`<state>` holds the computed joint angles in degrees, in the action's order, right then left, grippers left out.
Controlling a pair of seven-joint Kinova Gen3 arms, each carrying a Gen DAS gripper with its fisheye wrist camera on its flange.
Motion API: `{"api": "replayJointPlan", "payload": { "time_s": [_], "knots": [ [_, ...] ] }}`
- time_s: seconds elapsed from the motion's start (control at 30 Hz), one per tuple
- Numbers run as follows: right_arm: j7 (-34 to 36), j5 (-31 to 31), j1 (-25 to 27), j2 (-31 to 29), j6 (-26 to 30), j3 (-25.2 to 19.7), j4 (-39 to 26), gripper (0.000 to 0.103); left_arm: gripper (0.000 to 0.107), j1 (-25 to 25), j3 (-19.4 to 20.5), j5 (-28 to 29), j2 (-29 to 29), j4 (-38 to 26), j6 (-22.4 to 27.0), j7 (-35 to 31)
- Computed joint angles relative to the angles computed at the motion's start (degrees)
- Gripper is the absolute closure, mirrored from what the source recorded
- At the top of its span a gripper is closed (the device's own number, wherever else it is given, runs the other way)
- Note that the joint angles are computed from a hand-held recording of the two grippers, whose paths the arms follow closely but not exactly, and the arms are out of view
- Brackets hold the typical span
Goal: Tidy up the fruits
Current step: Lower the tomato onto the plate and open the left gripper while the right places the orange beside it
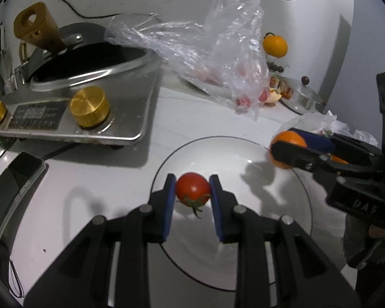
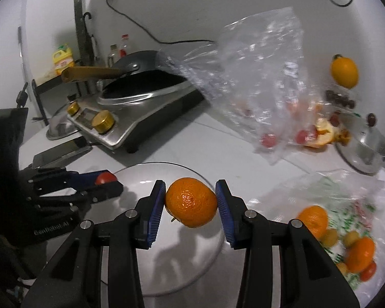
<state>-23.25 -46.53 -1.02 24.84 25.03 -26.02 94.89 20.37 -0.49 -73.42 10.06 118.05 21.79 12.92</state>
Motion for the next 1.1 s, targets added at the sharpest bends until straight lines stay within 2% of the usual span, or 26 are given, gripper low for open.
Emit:
{"api": "replayJointPlan", "payload": {
  "time_s": [0.17, 0.33, 0.5, 0.77, 0.83, 0.97, 1.1],
  "knots": [
    [-4.1, 3.4, -3.8, 2.5, 3.2, 2.2, -3.7, 0.06, 0.081, -0.5, 0.0, 1.3, 0.3, -0.2, -0.4, -1.2],
    [-11.5, 8.9, -8.7, 5.0, 6.4, 5.6, -8.2, 0.06, 0.08, -0.1, -0.9, 3.1, 1.0, -0.5, -1.4, -3.2],
    [-17.4, 13.2, -11.2, 6.6, 7.8, 7.0, -10.5, 0.06, 0.079, -0.1, -2.0, 7.1, 1.7, -0.9, -2.4, -7.1],
    [-20.8, 16.2, -11.3, 8.0, 9.4, 6.2, -12.1, 0.06, 0.079, 1.5, -4.0, 9.6, 1.6, -1.0, -2.9, -9.1],
    [-21.4, 16.8, -11.6, 8.0, 9.3, 6.3, -12.1, 0.06, 0.076, 1.7, -4.2, 10.4, 1.3, -0.9, -3.2, -9.7],
    [-21.1, 16.8, -10.9, 8.0, 9.7, 5.4, -12.2, 0.059, 0.074, 2.7, -4.7, 9.6, 0.6, -0.6, -2.0, -8.2],
    [-18.9, 15.3, -9.5, 7.4, 8.8, 3.8, -11.2, 0.051, 0.073, 2.7, -3.7, 7.5, -0.1, -0.1, -0.8, -5.7]
  ]
}}
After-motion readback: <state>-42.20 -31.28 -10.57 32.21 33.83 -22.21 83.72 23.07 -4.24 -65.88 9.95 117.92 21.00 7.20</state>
